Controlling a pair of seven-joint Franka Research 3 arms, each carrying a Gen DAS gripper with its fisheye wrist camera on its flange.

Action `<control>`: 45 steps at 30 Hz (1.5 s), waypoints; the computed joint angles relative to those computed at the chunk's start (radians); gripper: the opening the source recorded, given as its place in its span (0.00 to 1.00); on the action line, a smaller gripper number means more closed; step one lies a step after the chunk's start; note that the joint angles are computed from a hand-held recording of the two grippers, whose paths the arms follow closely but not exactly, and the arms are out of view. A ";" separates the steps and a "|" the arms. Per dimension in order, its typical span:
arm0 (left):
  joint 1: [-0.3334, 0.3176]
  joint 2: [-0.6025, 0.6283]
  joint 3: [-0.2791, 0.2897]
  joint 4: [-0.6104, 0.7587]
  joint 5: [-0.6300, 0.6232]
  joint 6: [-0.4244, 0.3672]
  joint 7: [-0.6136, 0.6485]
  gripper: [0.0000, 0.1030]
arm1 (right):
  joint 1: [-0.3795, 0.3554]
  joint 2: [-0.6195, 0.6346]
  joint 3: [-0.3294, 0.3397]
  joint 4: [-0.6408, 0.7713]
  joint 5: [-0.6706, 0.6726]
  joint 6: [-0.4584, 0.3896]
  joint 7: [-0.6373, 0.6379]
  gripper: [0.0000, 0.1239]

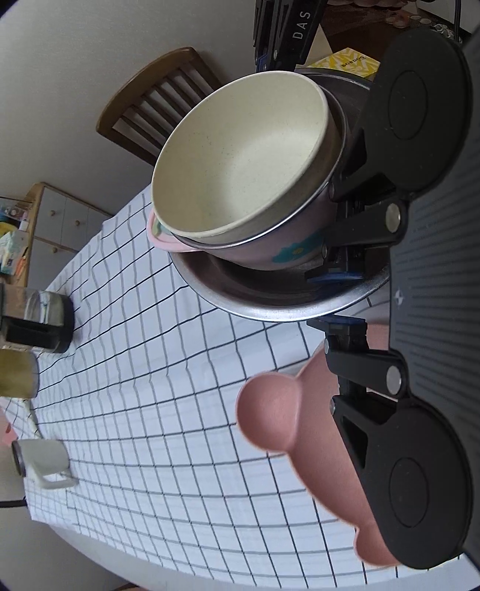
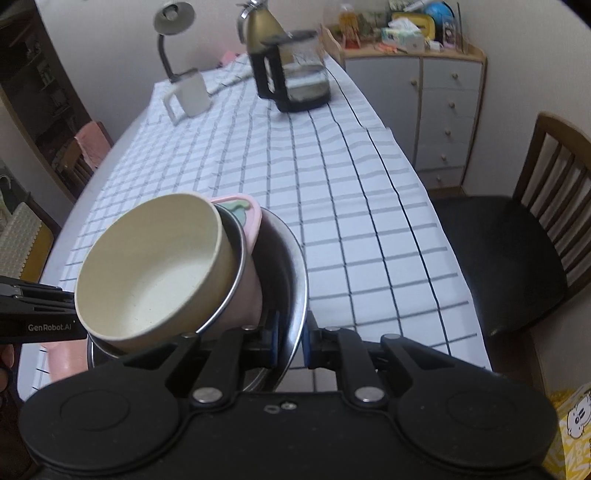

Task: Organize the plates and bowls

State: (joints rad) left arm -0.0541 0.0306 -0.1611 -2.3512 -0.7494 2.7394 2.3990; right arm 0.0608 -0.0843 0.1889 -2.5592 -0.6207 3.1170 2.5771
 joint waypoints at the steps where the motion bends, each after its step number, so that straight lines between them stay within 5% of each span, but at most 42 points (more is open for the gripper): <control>1: 0.005 -0.012 0.004 -0.006 -0.004 -0.002 0.004 0.16 | 0.000 -0.005 0.006 0.006 -0.008 -0.004 0.009 0.10; 8: 0.026 -0.078 0.063 -0.044 -0.037 -0.002 0.041 0.16 | 0.030 0.019 0.028 0.078 -0.035 -0.004 0.031 0.10; 15: 0.057 -0.110 0.125 -0.086 -0.030 0.031 0.046 0.16 | 0.146 0.120 -0.018 0.193 -0.067 0.001 0.035 0.10; 22: 0.105 -0.099 0.160 -0.109 -0.007 0.048 0.036 0.16 | 0.233 0.242 -0.026 0.296 0.053 0.007 -0.095 0.10; 27: 0.127 -0.073 0.158 -0.122 -0.047 0.068 0.083 0.16 | 0.275 0.300 -0.032 0.334 0.143 0.009 -0.181 0.10; 30: 0.137 -0.055 0.148 -0.125 -0.072 0.078 0.107 0.16 | 0.356 0.322 -0.108 0.342 0.123 0.026 -0.184 0.10; 34: 0.147 -0.037 0.129 -0.133 -0.104 0.093 0.150 0.16 | 0.317 0.342 -0.058 0.335 0.223 0.031 -0.273 0.10; 45: 0.184 0.021 0.086 -0.111 -0.093 0.115 0.151 0.17 | 0.429 0.373 -0.153 0.345 0.332 0.023 -0.370 0.10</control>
